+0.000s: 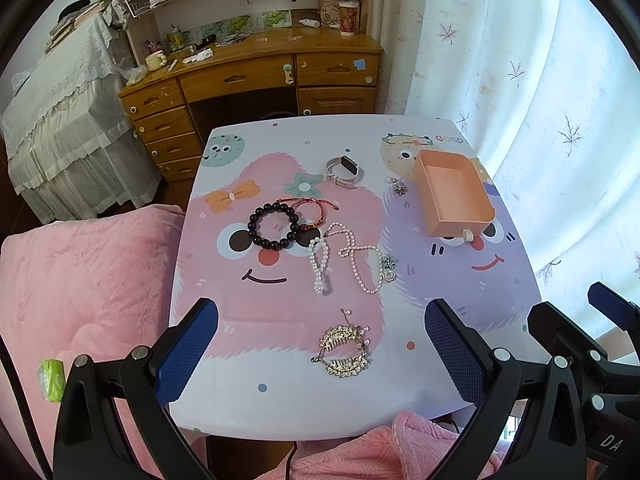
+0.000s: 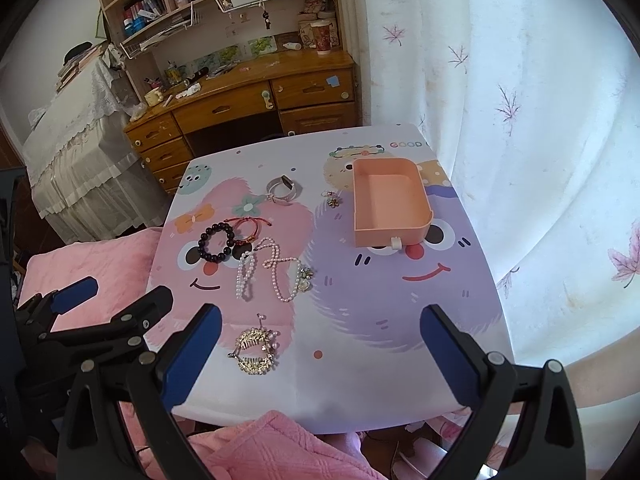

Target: Organize jewelry

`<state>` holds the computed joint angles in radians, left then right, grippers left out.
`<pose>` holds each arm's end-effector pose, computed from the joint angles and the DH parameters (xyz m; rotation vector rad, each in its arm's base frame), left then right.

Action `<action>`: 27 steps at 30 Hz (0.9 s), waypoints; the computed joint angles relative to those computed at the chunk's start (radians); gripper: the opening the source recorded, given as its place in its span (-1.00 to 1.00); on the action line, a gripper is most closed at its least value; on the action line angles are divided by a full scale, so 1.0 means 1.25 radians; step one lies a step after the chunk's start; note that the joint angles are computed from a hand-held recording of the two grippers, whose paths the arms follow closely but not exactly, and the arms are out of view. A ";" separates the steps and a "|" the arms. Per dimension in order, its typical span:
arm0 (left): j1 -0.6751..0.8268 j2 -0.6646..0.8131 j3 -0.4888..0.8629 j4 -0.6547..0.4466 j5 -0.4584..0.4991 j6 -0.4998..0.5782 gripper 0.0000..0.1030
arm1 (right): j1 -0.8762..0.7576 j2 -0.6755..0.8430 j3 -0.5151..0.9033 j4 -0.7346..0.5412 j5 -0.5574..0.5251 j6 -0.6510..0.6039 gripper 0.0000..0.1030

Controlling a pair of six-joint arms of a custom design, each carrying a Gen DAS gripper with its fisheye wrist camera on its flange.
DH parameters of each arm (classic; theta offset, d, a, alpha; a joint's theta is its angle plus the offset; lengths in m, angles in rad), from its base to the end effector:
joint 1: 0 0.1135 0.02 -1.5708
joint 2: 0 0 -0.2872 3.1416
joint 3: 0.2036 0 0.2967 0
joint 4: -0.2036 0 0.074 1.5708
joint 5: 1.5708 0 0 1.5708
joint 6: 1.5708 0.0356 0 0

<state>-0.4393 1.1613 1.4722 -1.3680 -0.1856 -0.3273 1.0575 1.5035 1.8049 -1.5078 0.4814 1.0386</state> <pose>0.1996 -0.0866 0.4280 0.0820 2.5973 -0.0310 0.1607 0.2515 0.4450 0.0911 2.5477 0.0945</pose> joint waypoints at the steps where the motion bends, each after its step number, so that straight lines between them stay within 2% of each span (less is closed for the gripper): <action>1: -0.001 -0.001 -0.001 0.001 0.000 0.001 0.98 | 0.000 0.001 0.001 -0.002 0.002 0.001 0.94; 27: -0.006 0.015 0.016 -0.008 -0.019 -0.012 0.98 | -0.016 -0.006 -0.014 0.016 -0.015 -0.022 0.94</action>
<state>-0.4465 1.1804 1.4927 -1.3780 -0.2098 -0.3429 1.0381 1.4958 1.7871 -1.4877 0.4631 1.0108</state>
